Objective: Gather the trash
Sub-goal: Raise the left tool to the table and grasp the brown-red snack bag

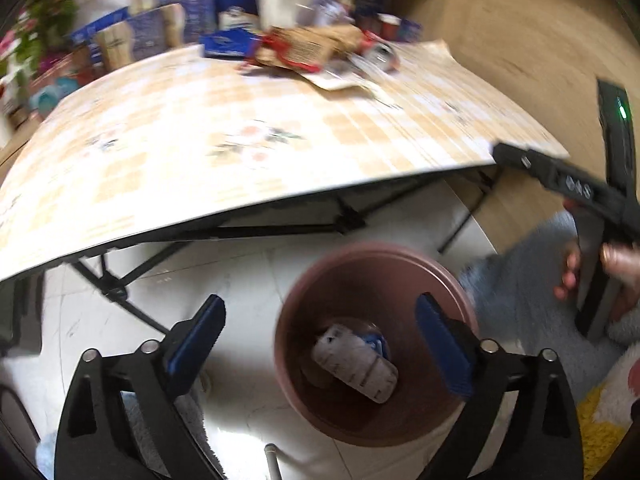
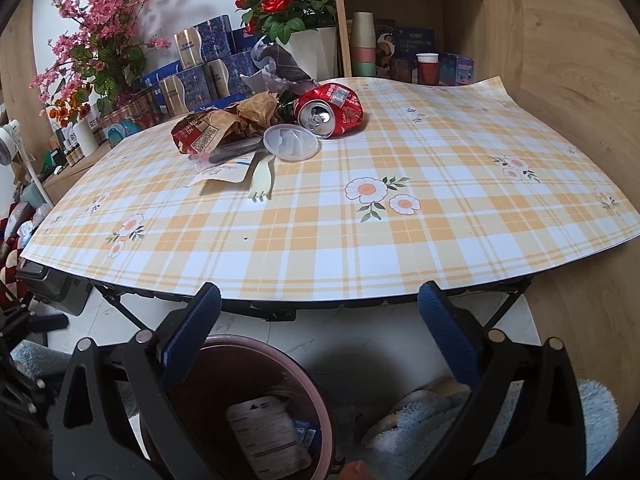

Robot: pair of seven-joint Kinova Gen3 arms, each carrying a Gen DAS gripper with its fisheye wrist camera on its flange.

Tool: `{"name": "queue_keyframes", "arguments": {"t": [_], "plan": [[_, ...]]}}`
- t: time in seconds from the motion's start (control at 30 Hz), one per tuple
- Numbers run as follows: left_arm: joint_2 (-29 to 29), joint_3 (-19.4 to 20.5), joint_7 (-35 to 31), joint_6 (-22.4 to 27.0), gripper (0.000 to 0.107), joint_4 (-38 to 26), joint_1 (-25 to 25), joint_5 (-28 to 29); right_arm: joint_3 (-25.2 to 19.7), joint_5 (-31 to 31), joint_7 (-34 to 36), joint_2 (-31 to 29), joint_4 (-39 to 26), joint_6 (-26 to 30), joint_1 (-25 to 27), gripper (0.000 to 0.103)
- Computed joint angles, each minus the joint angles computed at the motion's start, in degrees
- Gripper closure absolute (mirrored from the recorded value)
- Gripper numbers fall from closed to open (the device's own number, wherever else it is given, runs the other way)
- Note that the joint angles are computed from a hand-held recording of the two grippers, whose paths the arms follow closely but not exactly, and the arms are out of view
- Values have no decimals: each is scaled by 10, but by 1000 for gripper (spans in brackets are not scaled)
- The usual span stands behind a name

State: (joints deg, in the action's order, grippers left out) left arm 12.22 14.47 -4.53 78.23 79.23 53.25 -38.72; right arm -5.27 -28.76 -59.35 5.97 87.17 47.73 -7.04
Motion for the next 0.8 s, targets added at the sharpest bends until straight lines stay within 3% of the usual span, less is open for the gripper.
{"name": "queue_keyframes", "arguments": {"t": [0.13, 0.4, 0.63, 0.8], "plan": [[0, -5, 37, 33, 11, -2, 1, -3, -1, -10, 10, 2, -2, 7, 3, 6], [-9, 1, 60, 32, 10, 9, -2, -14, -1, -49, 47, 5, -2, 23, 14, 6], [-30, 10, 118, 29, 10, 34, 3, -55, -3, -75, 74, 8, -2, 34, 19, 6], [-51, 25, 177, 32, 10, 62, 9, -126, -4, -81, 77, 15, -7, 39, 18, 6]]}}
